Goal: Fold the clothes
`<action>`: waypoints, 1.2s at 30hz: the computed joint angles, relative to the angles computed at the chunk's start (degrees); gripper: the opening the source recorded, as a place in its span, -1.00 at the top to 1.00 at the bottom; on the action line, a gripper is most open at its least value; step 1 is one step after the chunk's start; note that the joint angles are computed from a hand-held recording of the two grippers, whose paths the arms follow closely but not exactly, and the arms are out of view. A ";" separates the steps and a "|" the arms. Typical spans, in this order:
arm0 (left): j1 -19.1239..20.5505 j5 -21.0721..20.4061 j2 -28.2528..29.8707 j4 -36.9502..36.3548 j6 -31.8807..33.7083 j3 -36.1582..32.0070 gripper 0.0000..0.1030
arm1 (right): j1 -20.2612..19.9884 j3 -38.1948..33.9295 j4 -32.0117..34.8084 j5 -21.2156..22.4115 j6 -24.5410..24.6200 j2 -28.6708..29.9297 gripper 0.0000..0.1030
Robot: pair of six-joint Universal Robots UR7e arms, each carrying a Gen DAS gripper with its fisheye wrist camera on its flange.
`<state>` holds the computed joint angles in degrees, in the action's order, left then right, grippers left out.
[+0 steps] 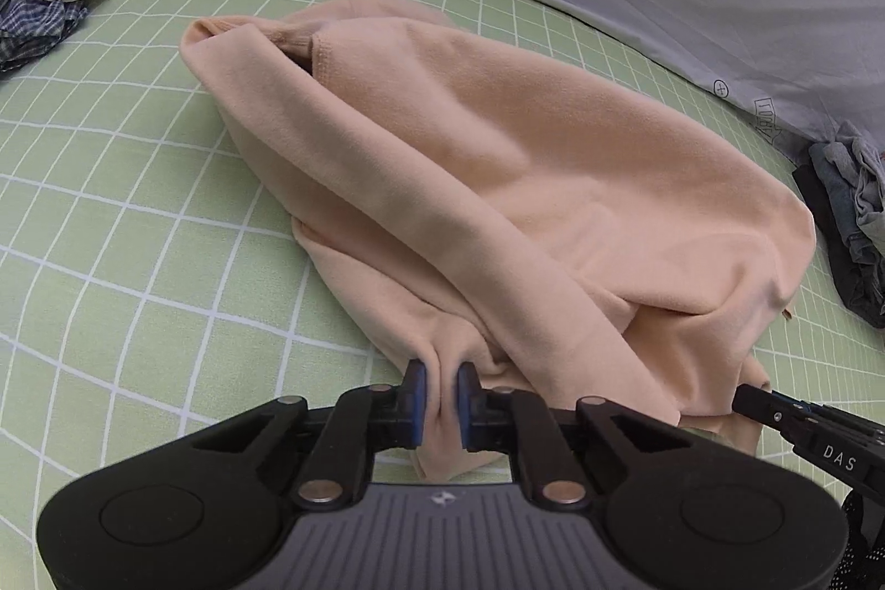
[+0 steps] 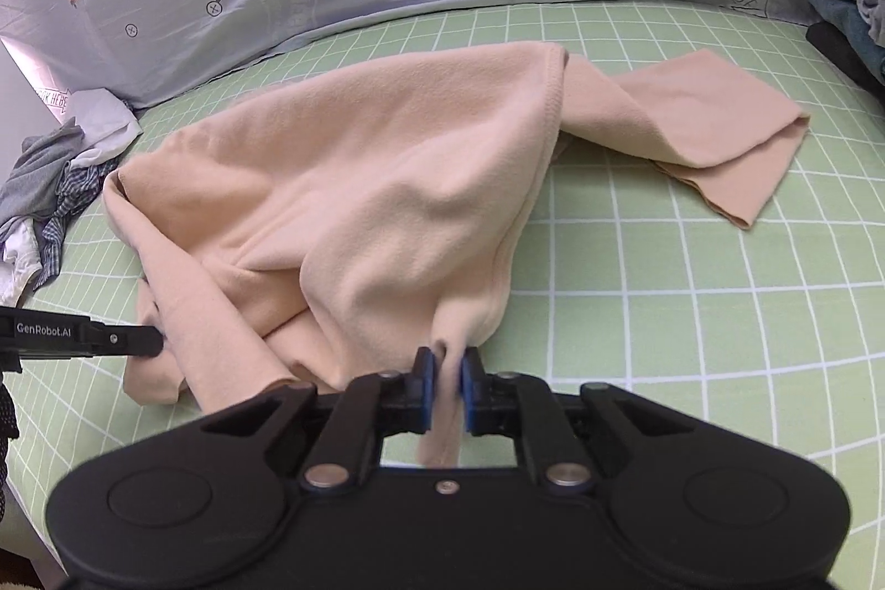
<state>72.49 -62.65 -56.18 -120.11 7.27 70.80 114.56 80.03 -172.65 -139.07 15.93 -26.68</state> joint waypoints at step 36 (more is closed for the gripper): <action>4.54 0.82 -13.71 8.23 -7.23 3.80 0.44 | 7.15 4.67 12.03 -1.75 29.53 1.06 0.81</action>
